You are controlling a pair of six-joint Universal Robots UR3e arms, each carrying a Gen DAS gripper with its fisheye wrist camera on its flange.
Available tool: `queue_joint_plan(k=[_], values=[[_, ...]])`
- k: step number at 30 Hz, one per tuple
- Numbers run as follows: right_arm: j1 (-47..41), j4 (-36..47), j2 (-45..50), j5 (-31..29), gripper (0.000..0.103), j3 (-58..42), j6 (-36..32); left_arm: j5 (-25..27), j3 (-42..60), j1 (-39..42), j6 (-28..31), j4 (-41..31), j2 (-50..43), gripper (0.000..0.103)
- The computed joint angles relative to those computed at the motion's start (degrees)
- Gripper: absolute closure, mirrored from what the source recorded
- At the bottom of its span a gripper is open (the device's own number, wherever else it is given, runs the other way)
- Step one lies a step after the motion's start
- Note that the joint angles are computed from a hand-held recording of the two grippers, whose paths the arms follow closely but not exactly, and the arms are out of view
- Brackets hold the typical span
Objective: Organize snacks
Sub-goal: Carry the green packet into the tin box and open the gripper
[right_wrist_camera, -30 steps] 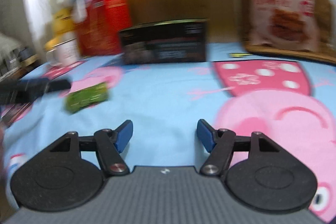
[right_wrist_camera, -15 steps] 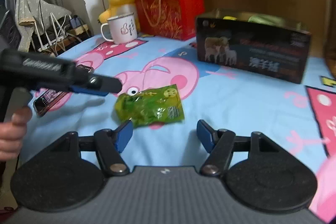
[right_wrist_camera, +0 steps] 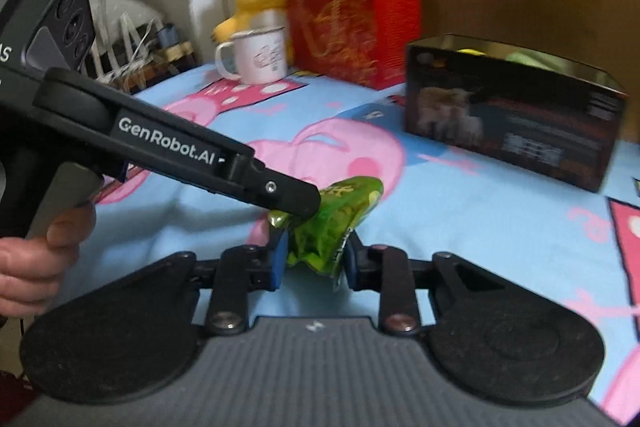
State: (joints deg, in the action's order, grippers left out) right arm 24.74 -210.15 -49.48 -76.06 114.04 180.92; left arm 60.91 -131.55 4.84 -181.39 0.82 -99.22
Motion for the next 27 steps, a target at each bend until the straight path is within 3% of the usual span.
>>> queue_joint_plan(k=[5, 10, 11, 13, 15, 16, 19, 22, 27], values=[[-5.2, -2.1, -2.6, 1.5, 0.074, -0.3, 2.4, 5.7, 16.5, -7.4, -2.0, -2.6, -5.6, 0.071], [-8.1, 5.2, -0.4, -1.1, 0.074, -14.7, 4.9, 13.9, 40.9, -13.0, -4.1, -6.9, -18.8, 0.069], [-8.5, 7.2, 1.5, -1.6, 0.072, -19.5, 5.8, 16.3, 46.1, -14.2, -4.2, -7.9, -22.1, 0.066], [-7.8, 14.7, 5.4, -5.8, 0.052, -29.7, 3.9, 23.5, 57.7, -17.0, -3.4, -13.2, -29.0, 0.065], [-6.7, 21.8, 7.5, -10.4, 0.052, -36.0, 3.3, 28.7, 62.2, -18.5, -3.4, -16.5, -32.1, 0.067], [-6.4, 21.2, 7.4, -11.0, 0.053, -35.5, 3.0, 28.6, 60.9, -18.2, -4.5, -16.6, -31.3, 0.067], [-6.3, 7.5, 4.6, -11.7, 0.053, -24.1, 2.1, 24.5, 48.6, -16.0, -6.5, -8.2, -25.6, 0.066], [-6.4, -3.5, 1.9, -10.9, 0.053, -12.2, 4.6, 25.8, 38.5, -16.3, -6.7, -1.1, -21.2, 0.066], [-5.5, -18.5, 0.2, -10.3, 0.053, 5.0, 12.9, 33.4, 26.9, -21.4, -4.7, 5.0, -16.3, 0.065]])
